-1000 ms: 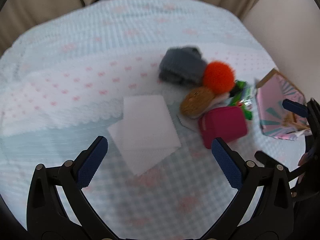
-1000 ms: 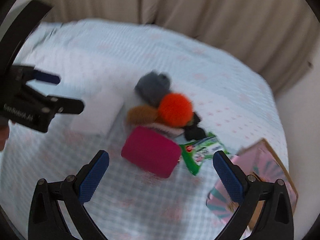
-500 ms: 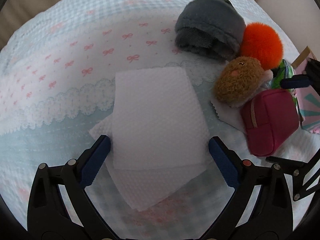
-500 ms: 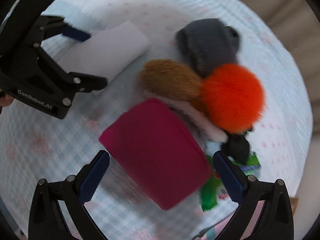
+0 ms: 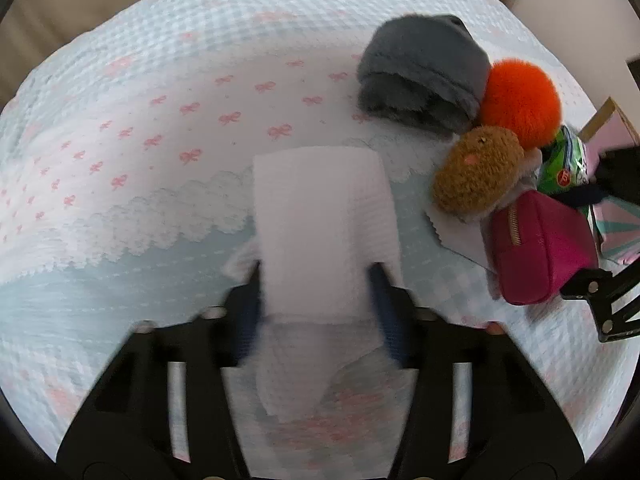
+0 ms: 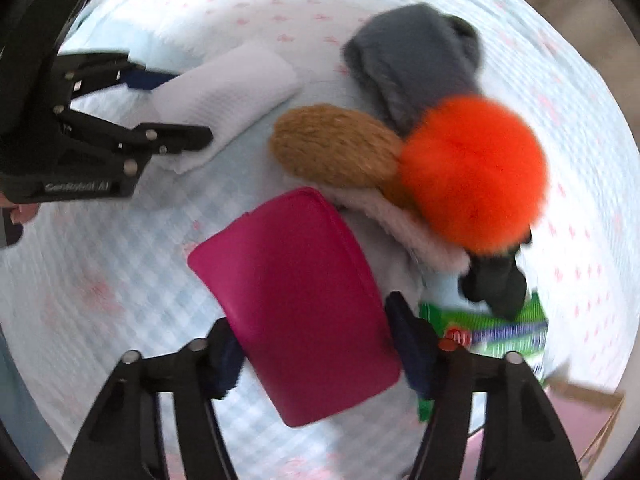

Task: Organize soft objects
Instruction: 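Close the left tool on the white cloth while the right tool grasps the magenta pouch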

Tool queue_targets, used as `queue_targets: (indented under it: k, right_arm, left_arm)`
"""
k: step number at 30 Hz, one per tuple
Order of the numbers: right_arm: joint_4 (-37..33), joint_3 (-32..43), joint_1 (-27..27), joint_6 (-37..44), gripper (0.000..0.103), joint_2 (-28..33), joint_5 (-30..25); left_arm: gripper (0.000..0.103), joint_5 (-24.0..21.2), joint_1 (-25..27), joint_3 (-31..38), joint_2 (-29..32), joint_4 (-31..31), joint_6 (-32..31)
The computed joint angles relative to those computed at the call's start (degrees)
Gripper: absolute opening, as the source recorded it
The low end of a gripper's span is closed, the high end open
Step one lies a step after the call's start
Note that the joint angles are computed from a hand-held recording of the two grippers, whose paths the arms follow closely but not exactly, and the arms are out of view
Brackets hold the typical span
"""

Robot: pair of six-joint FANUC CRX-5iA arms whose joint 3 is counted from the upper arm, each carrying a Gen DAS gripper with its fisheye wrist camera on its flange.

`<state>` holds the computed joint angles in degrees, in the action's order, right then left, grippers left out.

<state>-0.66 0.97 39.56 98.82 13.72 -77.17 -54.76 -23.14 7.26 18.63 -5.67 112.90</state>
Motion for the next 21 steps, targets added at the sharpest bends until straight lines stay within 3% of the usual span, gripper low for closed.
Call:
queue_targets:
  k: [3, 6, 15, 21]
  right_arm:
    - [0.14, -1.28, -0.20, -4.22, 0.049, -1.64, 0.83]
    - [-0.29, -3.20, -0.42, -8.63, 0.046, -4.07, 1.67]
    - [0.28, -4.68, -0.65, -20.27, 0.044, -9.61, 1.89]
    - [1.81, -1.19, -0.41, -28.51, 0.044, -12.66, 0.24]
  left_arm:
    - [0.012, 0.44, 0.68, -0.52, -0.41, 1.25, -1.29]
    - [0.008, 0.86, 1.60, -0.98, -0.72, 3.21, -2.70]
    - [0.006, 0.09, 2.25, -0.68, -3.66, 3.78, -2.26]
    - [0.006, -2.56, 1.92, 1.76, -6.95, 3.36, -1.23]
